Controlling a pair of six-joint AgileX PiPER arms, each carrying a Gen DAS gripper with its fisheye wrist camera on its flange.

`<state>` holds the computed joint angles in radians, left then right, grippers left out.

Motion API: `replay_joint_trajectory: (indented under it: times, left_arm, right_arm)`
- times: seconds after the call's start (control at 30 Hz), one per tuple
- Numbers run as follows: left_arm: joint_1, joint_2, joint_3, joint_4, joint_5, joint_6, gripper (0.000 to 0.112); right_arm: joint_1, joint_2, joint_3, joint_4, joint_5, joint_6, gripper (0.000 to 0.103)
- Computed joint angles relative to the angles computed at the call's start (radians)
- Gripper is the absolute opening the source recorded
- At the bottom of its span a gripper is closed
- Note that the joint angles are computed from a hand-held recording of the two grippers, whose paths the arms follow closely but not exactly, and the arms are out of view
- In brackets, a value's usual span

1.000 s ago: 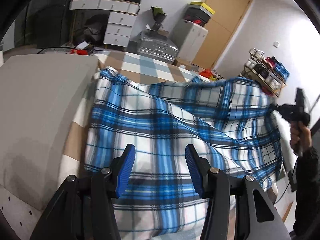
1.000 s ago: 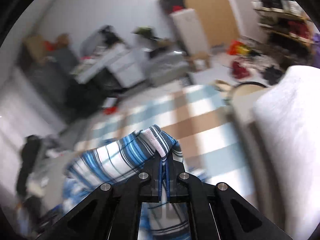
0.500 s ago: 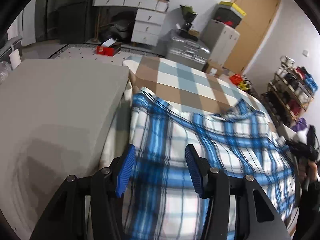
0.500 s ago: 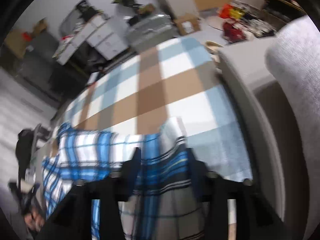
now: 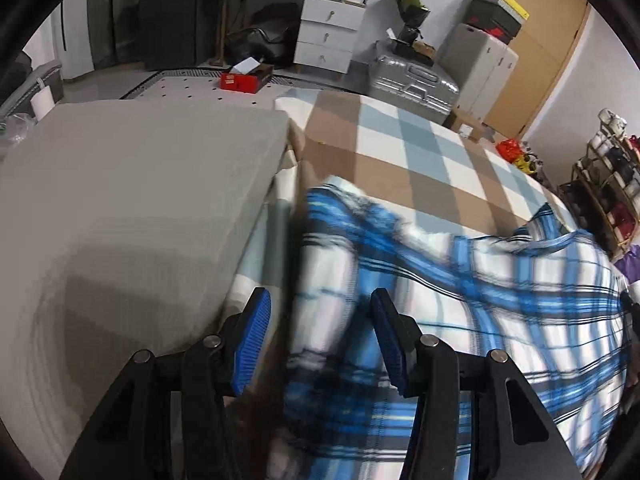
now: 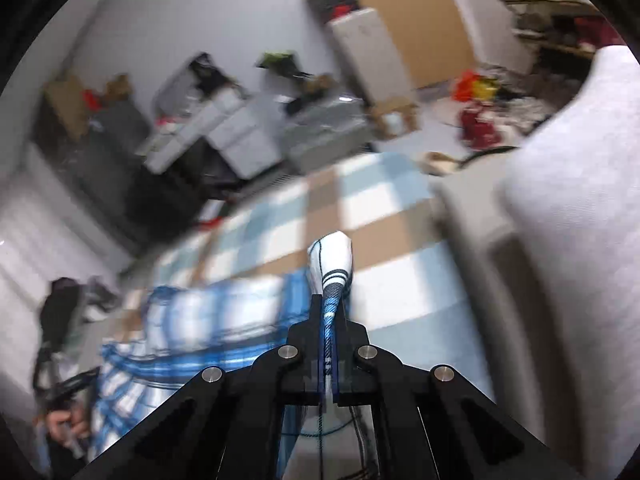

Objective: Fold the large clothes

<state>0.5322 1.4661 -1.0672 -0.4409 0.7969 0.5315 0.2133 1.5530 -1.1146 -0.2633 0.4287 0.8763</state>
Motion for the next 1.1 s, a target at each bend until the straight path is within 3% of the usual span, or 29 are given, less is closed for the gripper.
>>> replay_joint_trajectory:
  times: [0.03,0.1,0.17,0.23,0.33,0.43,0.6,0.63,0.67,0.7,0.8,0.97,1.1]
  left_arm:
    - [0.0,0.001,-0.001,0.004,-0.002,-0.001,0.046]
    - [0.012,0.0,-0.002,-0.009,0.01,0.013,0.046]
    - [0.016,0.004,-0.012,-0.014,0.018,0.018,0.046]
    - [0.011,0.01,-0.024,-0.009,0.016,0.015,0.046]
    - [-0.002,0.034,-0.054,-0.003,0.021,0.013,0.046]
    - [-0.028,0.066,-0.085,0.005,0.015,0.001,0.046]
    - [-0.07,0.089,-0.091,0.016,-0.063,-0.02,0.045]
    - [-0.072,0.095,-0.094,-0.004,-0.063,0.004,0.028]
    - [-0.078,0.1,-0.097,-0.005,-0.063,0.012,0.003]
    - [-0.084,0.1,-0.098,0.009,-0.063,0.006,0.001]
    - [-0.052,0.024,-0.032,-0.097,-0.124,0.115,0.0]
    - [0.057,-0.07,-0.003,-0.301,-0.104,0.302,0.0]
    - [0.066,0.01,-0.056,-0.243,-0.101,0.244,0.0]
  right_arm:
    - [0.025,0.035,-0.039,-0.071,0.083,0.05,0.007]
    - [0.049,0.064,-0.068,-0.098,0.145,0.061,0.014]
    - [0.045,0.059,-0.06,-0.033,0.121,0.003,0.04]
    - [0.051,0.035,-0.045,-0.027,0.097,0.003,0.051]
    - [0.066,0.018,-0.048,-0.028,0.107,-0.005,0.057]
    - [0.085,0.007,-0.051,-0.027,0.125,0.001,0.06]
    - [0.13,-0.001,-0.039,-0.078,0.144,0.048,0.062]
    - [0.137,-0.005,-0.034,-0.087,0.149,0.057,0.062]
    - [0.144,-0.009,-0.029,-0.095,0.152,0.068,0.062]
    - [0.147,-0.016,-0.023,-0.097,0.155,0.072,0.062]
    - [0.161,-0.042,-0.003,-0.121,0.159,0.105,0.062]
    - [0.19,-0.093,0.024,-0.179,0.171,0.176,0.062]
    - [0.201,-0.103,0.037,-0.201,0.165,0.212,0.063]
